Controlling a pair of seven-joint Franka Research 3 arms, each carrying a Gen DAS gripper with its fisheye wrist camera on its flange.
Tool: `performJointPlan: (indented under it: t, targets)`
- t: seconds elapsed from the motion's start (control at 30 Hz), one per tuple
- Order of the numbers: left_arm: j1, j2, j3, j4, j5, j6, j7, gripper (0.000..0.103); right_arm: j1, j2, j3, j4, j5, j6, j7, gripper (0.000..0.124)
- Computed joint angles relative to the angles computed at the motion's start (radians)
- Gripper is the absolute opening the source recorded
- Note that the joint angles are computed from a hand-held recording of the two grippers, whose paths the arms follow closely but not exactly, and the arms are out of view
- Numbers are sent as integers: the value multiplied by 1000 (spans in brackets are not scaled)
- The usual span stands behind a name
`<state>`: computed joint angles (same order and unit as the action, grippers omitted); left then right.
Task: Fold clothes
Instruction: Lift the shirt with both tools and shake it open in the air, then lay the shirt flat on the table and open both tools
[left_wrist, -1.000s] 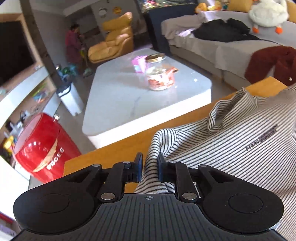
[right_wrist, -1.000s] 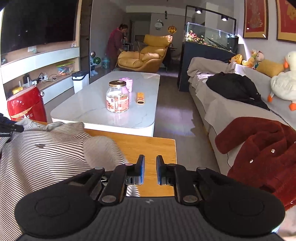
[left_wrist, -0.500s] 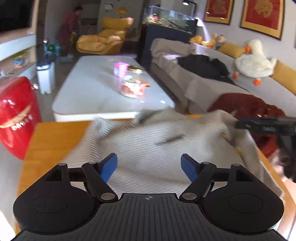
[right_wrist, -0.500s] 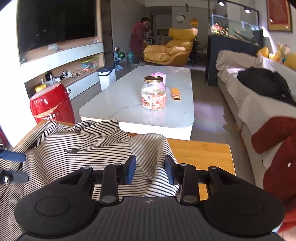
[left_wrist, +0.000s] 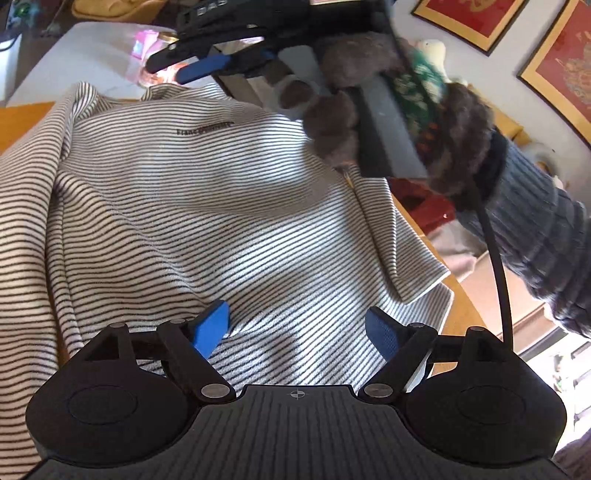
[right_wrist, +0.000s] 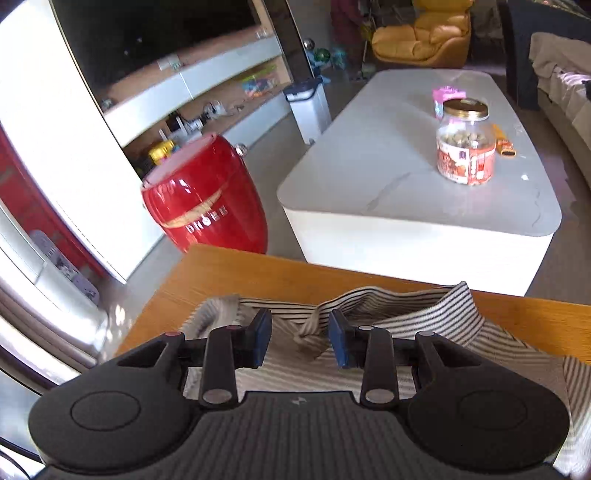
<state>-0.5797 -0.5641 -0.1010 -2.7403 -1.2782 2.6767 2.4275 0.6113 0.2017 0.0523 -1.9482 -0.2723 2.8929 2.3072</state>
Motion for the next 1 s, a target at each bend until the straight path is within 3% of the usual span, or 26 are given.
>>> performJointPlan:
  t: [0.07,0.13,0.23,0.33,0.4,0.47,0.53,0.6,0.67,0.7,0.73,0.77,0.8,0.83,0.9,0.93,1.0]
  targets:
    - [4,-48,29,-36,-15,-49,-10,85,13,57,1,63,-20,-44,-28,10]
    - [14,-86,41,-66,-34,-74,-16,85,77,79,-69,96,-134,-42,68,2]
    - [28,-117,42,-90,-60,-85,-6,85,234,90,-243,168,-566,-156,353,0]
    - [41,-98,40,-78,-90,-98,14,85,234,42,-250,148,-689,-245,402,0]
    - [55,-87,24,-68,-93,-100,16,86,185,-50,-229,47,-656,-186,407,1]
    - [59,-84,2,-62,-101,-82,24,92,153,-177,-210,-93,-672,-147,422,8]
    - [59,-91,-11,-60,-100,-69,26,98,135,-295,-180,-215,-733,-205,434,42]
    - [60,-102,-23,-61,-82,-47,19,99,118,-401,-143,-330,-744,-295,403,63]
    - [54,-110,-29,-62,-71,-14,9,101,96,-472,-117,-413,-735,-316,403,65]
    - [50,-114,-28,-64,-66,3,1,101,84,-501,-107,-450,-728,-315,408,60]
    - [45,-111,-26,-61,-65,20,-4,101,72,-532,-98,-486,-718,-313,412,27]
    - [40,-104,-22,-57,-64,35,-7,101,61,-562,-89,-522,-708,-311,414,16]
    - [36,-97,-17,-53,-63,51,-9,102,35,-587,-57,-539,-743,-338,450,13]
    - [37,-84,-20,-47,-51,68,-24,102,-3,-594,-4,-530,-813,-412,491,3]
    - [53,-55,-37,-40,18,107,-105,102,-68,-580,86,-502,-911,-572,500,1]
    - [62,-44,-50,-41,58,132,-147,102,-80,-587,91,-503,-899,-586,497,1]
    - [79,-39,-74,-49,131,174,-224,102,-94,-645,56,-542,-812,-494,494,3]
